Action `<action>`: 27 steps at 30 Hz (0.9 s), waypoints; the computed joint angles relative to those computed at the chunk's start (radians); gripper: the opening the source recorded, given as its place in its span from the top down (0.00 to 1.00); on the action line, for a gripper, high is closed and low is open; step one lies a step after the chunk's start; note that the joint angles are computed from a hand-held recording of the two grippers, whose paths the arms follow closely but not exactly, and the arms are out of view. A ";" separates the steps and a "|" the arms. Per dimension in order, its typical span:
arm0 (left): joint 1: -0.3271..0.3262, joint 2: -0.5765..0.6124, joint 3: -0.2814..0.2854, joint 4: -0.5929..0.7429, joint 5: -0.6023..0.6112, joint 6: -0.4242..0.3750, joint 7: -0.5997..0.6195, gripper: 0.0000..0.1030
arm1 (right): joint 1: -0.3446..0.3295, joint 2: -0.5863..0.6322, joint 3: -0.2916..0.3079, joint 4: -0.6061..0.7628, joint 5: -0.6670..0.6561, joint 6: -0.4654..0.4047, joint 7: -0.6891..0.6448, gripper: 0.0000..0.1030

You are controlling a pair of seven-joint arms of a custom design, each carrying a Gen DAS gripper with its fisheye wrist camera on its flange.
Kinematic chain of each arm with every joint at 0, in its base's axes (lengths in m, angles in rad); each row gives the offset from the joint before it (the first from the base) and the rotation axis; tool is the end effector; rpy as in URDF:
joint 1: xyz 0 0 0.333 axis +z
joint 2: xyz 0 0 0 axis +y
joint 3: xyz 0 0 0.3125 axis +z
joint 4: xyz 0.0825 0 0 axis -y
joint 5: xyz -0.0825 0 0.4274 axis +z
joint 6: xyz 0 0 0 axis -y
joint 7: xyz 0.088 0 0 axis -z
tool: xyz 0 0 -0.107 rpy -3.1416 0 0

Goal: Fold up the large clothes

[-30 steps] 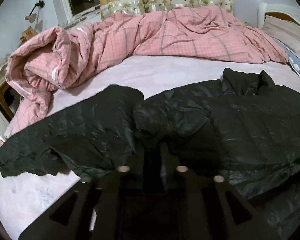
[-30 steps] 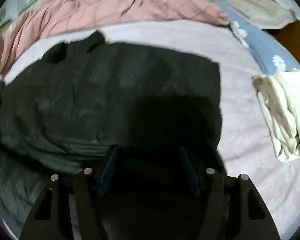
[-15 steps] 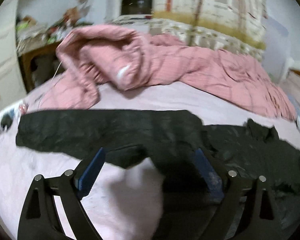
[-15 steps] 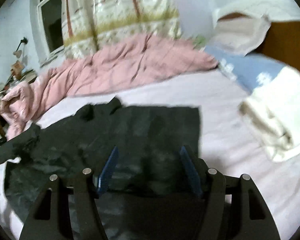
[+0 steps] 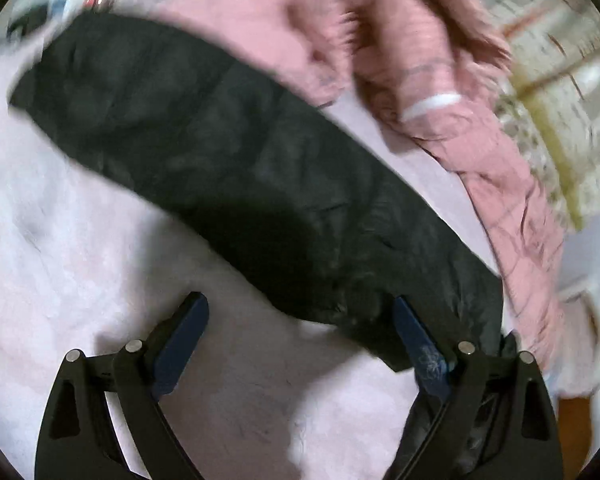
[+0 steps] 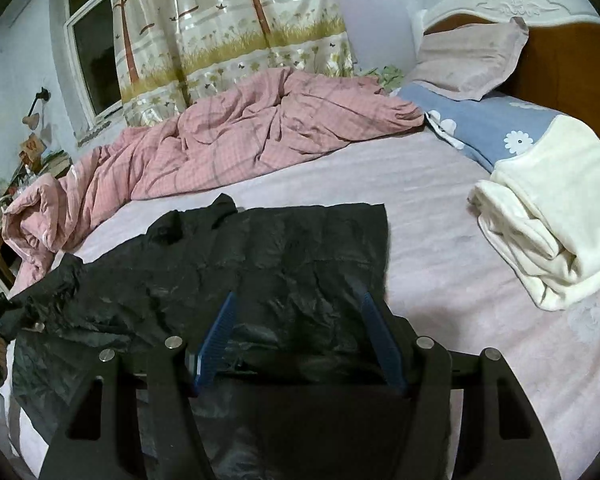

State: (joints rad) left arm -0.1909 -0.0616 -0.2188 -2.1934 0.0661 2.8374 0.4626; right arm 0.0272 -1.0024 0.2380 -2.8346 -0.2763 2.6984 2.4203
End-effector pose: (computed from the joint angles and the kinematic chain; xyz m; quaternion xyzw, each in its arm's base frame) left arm 0.5533 -0.2457 0.4670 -0.8382 0.4219 -0.3436 0.0356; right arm 0.3441 0.1036 0.5261 -0.4940 0.7476 -0.2981 0.3289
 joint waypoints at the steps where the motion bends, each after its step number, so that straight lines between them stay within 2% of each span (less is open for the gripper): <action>1: 0.029 -0.002 -0.024 -0.007 -0.011 0.020 -0.002 0.13 | 0.003 0.002 0.003 0.001 -0.003 0.003 -0.004 0.35; 3: 0.018 0.012 0.000 0.019 0.083 0.017 -0.042 0.33 | 0.001 0.004 0.018 0.008 -0.014 -0.004 -0.006 0.35; 5: 0.027 0.043 0.003 0.063 0.168 -0.035 -0.058 0.62 | -0.009 0.003 0.042 0.014 -0.036 -0.018 -0.003 0.35; 6: 0.028 0.057 0.009 0.070 0.187 -0.053 -0.069 0.68 | -0.010 0.005 0.047 0.017 -0.044 -0.025 -0.002 0.35; 8: 0.028 0.060 0.019 0.055 0.217 -0.032 -0.106 0.93 | -0.014 0.008 0.057 0.021 -0.059 -0.044 0.006 0.35; 10: 0.029 0.040 0.022 0.037 0.260 0.008 -0.150 0.97 | -0.009 0.009 0.047 0.020 -0.068 -0.048 0.005 0.35; 11: 0.023 0.024 0.031 0.030 0.334 0.032 -0.209 0.97 | -0.010 0.009 0.045 0.020 -0.071 -0.051 0.007 0.35; 14: 0.070 -0.036 -0.037 0.059 0.719 0.063 -0.447 0.98 | -0.007 0.004 0.035 0.019 -0.073 -0.048 0.018 0.35; 17: 0.081 -0.058 -0.107 0.126 1.012 0.126 -0.581 0.98 | 0.002 0.002 0.022 0.017 -0.066 -0.040 0.020 0.35; 18: 0.064 -0.047 -0.131 0.164 1.083 0.147 -0.583 0.98 | 0.005 0.002 0.021 0.018 -0.064 -0.041 0.018 0.35; 20: 0.003 -0.011 -0.154 0.223 1.113 0.143 -0.485 0.98 | 0.006 0.005 0.026 0.022 -0.066 -0.047 0.016 0.35; 21: -0.039 0.026 -0.167 0.261 1.096 0.149 -0.391 0.98 | 0.005 0.005 0.028 0.023 -0.067 -0.049 0.017 0.35; 23: -0.102 0.101 -0.182 0.312 0.934 0.175 -0.137 0.98 | 0.007 0.004 0.027 0.023 -0.067 -0.051 0.018 0.35; 24: -0.125 0.149 -0.209 0.337 0.806 0.174 0.029 0.98 | 0.010 0.002 0.024 0.021 -0.064 -0.050 0.020 0.35; 27: -0.156 0.276 -0.291 0.421 0.582 0.080 0.336 0.97 | 0.014 0.000 0.021 0.020 -0.058 -0.052 0.023 0.35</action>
